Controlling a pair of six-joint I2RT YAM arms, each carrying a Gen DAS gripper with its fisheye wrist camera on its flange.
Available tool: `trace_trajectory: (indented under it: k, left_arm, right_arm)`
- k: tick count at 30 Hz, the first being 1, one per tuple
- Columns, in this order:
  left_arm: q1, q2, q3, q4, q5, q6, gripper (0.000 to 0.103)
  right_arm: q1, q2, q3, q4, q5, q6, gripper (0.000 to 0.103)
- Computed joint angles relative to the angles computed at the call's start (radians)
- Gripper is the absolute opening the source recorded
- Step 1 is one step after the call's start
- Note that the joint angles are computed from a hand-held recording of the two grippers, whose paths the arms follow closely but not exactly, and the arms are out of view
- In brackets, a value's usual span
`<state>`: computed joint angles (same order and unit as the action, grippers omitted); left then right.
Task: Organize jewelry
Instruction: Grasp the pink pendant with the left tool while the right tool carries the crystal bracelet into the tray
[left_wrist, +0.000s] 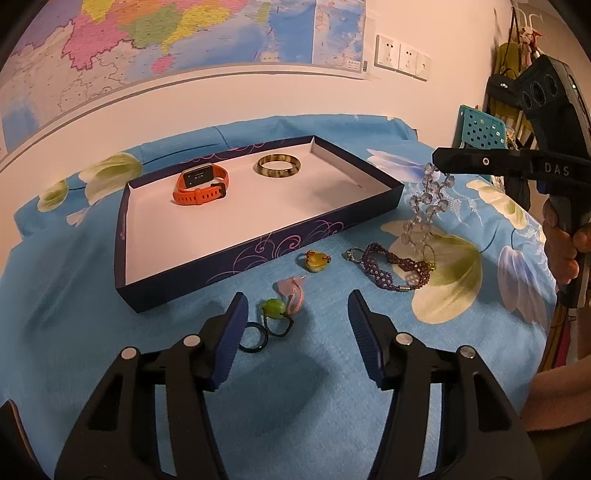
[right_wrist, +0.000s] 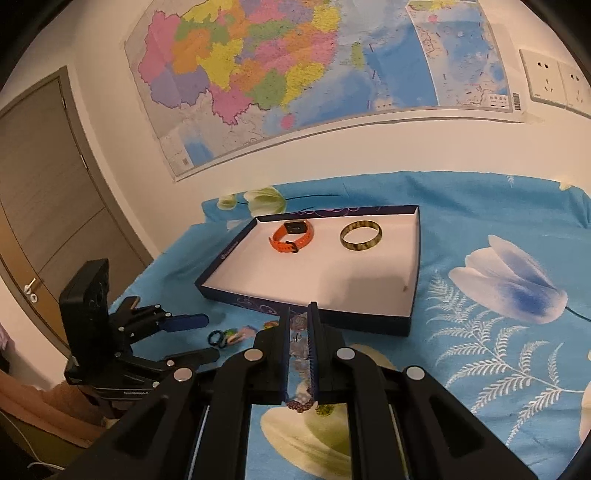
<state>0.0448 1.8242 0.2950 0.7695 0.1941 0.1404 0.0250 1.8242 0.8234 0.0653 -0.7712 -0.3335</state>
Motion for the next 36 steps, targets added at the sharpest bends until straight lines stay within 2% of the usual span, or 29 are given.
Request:
trace_trajectory:
  k: [3, 7, 13, 18, 20, 28, 36]
  left_arm:
    - [-0.012, 0.007, 0.017, -0.011, -0.018, 0.013, 0.046]
    - [-0.009, 0.018, 0.051, -0.037, -0.01, 0.024, 0.041]
    - [-0.029, 0.063, 0.133, -0.126, -0.013, 0.05, 0.029]
    - [-0.045, 0.095, 0.177, -0.18, -0.027, 0.046, 0.009]
    - [-0.034, 0.098, 0.179, -0.182, -0.014, 0.04, 0.006]
    - [-0.009, 0.065, 0.145, -0.154, 0.013, 0.019, 0.004]
    - [0.074, -0.05, 0.123, -0.194, 0.128, 0.006, 0.004]
  right_arm:
    - [0.007, 0.003, -0.005, 0.013, 0.012, 0.005, 0.008]
    - [0.01, 0.011, -0.003, 0.018, 0.005, 0.008, 0.008]
    - [0.018, 0.03, 0.011, 0.015, 0.001, 0.011, 0.008]
    - [0.023, 0.037, 0.017, 0.018, 0.001, 0.018, 0.008]
    - [0.027, 0.041, 0.019, 0.022, 0.001, 0.02, 0.008]
    - [0.037, 0.039, 0.035, 0.016, -0.005, 0.02, 0.008]
    - [0.057, 0.025, 0.075, 0.019, -0.007, 0.049, 0.008]
